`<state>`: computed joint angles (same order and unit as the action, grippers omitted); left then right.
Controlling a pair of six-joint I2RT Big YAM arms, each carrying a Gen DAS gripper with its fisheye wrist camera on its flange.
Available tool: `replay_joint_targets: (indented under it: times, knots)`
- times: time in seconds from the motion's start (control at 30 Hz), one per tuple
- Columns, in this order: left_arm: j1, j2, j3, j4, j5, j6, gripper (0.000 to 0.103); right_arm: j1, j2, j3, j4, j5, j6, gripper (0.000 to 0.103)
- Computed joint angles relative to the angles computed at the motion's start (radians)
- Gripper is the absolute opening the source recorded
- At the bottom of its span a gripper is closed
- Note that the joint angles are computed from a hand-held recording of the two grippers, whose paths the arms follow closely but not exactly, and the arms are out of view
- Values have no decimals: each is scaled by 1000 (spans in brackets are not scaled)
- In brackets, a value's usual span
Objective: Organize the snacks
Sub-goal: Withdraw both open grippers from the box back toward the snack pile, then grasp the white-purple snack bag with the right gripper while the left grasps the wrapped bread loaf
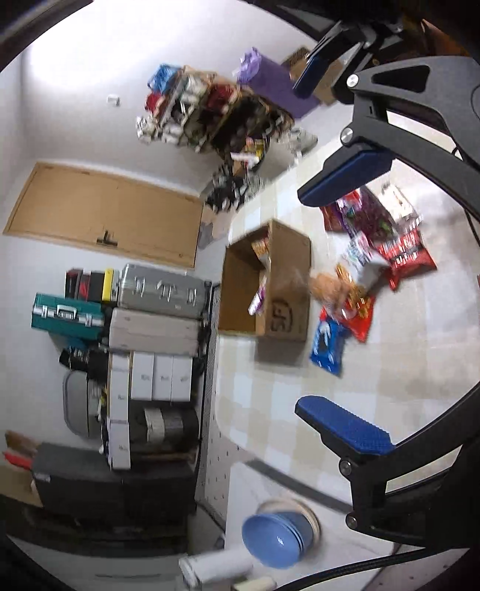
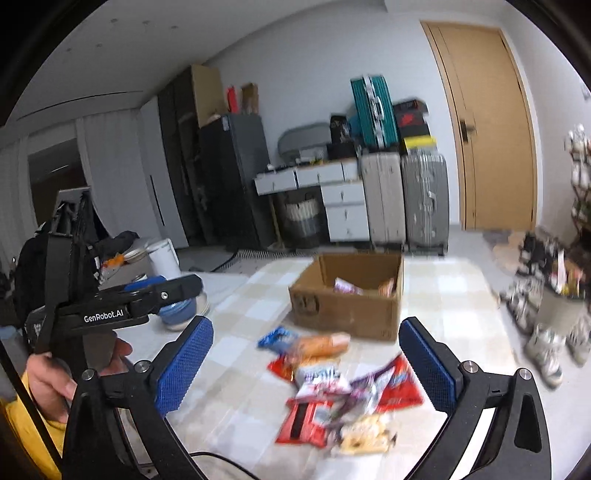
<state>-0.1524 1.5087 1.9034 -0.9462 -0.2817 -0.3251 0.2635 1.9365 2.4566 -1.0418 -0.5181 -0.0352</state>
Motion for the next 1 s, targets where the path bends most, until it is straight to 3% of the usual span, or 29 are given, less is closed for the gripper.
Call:
replay_joint_targets:
  times: [0.1,0.23,0.33,0.6,0.77,0.9,1.0]
  knots:
    - [-12,17,-9,-28,-55,14,102,-2,-31,-82,31,23,31,102]
    - [-22,-2,-98,12,-36,19,102,-6,-42,-138,16,14,30,102]
    - [-24,9,-145,24,-19,-3,102,-3,-16,-120,-46,24,20,102]
    - [-26,70,-201,66,30,-23,102,-6,-42,-239,28,60,40,102]
    - [-23,106,-187,68,61,-34,102,-17,-9,-220,-1,32,60,101]
    - [-20,148,-161,60,69,-33,102,-21,51,-152,-60,23,59,86]
    - [-15,171,-147,55,82,-41,102,-20,100,-89,-111,10,62,86]
